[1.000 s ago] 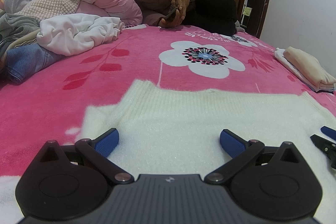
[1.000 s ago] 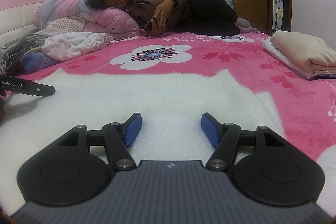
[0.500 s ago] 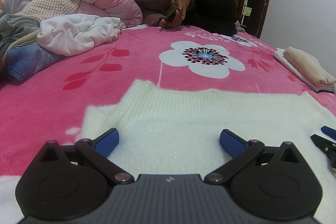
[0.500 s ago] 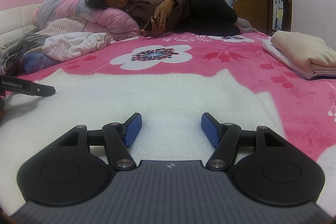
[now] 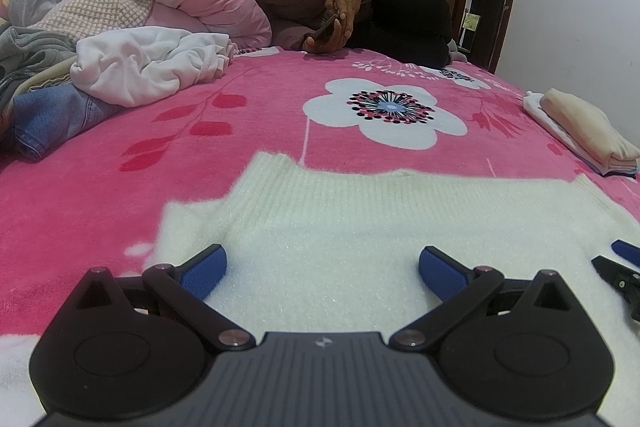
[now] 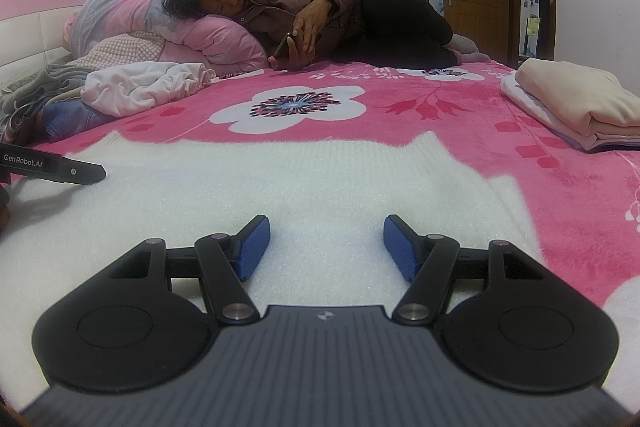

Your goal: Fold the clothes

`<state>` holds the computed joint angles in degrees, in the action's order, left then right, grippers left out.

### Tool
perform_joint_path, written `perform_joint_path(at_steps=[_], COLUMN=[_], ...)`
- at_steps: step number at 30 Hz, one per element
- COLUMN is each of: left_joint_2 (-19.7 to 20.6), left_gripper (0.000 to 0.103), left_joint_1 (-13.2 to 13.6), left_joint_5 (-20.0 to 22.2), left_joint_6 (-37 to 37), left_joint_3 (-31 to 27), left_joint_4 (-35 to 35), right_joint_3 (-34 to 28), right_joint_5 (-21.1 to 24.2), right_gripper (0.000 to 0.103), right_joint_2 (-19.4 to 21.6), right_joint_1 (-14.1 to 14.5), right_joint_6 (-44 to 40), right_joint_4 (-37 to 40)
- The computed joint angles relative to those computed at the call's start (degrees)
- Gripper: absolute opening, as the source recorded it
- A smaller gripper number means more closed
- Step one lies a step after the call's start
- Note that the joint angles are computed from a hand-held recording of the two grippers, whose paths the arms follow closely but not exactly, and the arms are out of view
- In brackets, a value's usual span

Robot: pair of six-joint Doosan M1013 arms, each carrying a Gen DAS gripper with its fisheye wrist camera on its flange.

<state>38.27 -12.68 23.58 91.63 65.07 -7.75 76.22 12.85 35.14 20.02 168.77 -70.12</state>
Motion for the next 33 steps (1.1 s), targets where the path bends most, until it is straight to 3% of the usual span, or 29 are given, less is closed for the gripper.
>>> perform_joint_path(at_steps=[33], left_joint_2=[-0.01], left_gripper=[0.103], left_joint_1=[-0.02], left_joint_5=[-0.08], left_joint_6=[-0.10], left_joint_3=[0.05], left_joint_4=[0.13], right_joint_3=[0.16], right_joint_5=[-0.04], right_gripper=[0.063], right_joint_2=[-0.01], right_joint_1=[0.03], right_joint_6=[1.80], right_joint_4=[-1.73])
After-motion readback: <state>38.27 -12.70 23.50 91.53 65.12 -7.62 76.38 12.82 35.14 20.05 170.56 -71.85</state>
